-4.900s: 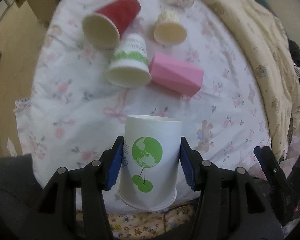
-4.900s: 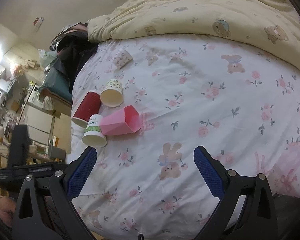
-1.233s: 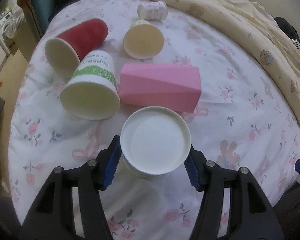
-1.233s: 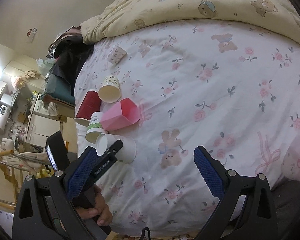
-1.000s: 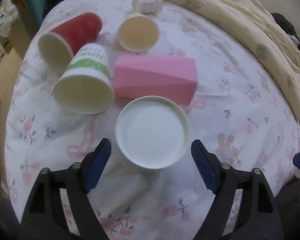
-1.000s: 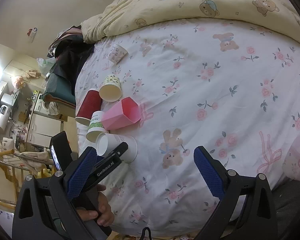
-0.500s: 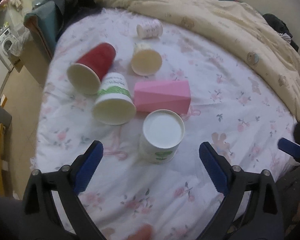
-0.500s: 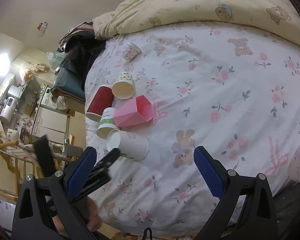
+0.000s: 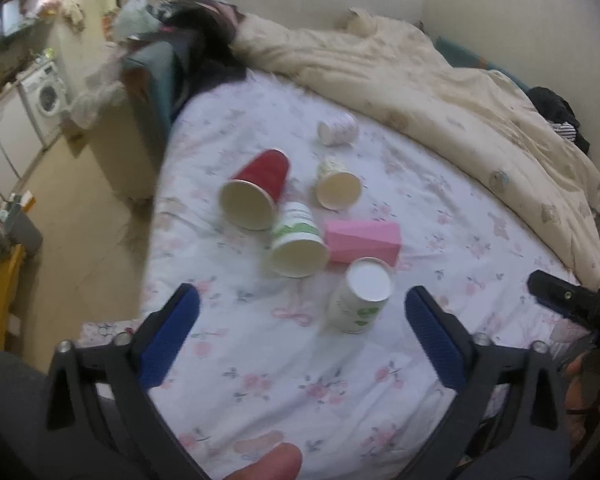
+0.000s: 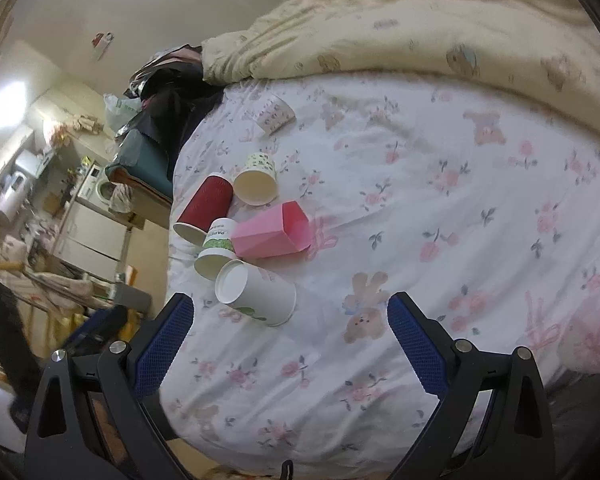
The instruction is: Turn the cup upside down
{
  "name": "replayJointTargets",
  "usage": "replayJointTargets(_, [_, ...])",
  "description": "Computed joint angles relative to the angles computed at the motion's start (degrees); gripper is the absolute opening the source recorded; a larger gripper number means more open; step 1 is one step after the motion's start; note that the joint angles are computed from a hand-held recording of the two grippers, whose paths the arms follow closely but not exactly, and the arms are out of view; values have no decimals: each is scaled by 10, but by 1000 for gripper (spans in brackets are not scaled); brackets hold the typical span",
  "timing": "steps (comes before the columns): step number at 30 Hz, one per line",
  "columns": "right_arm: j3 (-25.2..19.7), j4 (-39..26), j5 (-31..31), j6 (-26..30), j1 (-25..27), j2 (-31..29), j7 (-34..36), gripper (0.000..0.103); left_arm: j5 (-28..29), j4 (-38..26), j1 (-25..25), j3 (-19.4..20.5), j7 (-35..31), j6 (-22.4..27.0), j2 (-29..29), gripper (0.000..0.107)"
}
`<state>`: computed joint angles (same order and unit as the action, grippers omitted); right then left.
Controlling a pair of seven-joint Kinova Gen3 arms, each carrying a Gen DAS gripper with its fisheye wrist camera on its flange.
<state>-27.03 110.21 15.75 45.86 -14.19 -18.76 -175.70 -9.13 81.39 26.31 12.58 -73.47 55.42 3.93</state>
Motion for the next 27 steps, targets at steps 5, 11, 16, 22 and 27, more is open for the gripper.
replayJointTargets(5, [-90, -49, 97, 88, 10, 19, -45, 100, -11, 46, -8, 0, -6, -25, -39, 103])
replayJointTargets(11, [-178, -88, 186, 178, -16, 71, -111, 100, -5, 99, -31, 10, 14, -47, -85, 103])
replayJointTargets(16, [-210, -102, 236, 219, -64, 119, -155, 100, -27, 148, -48, 30, 39, -73, -106, 103])
replayJointTargets(22, [-206, -123, 293, 271, -119, 170, -168, 100, -14, 156, -57, 28, 38, -91, -108, 103])
replayJointTargets(27, [-175, -124, 300, 289, -154, 179, -180, 100, -18, 159, -58, 36, 36, -98, -111, 103])
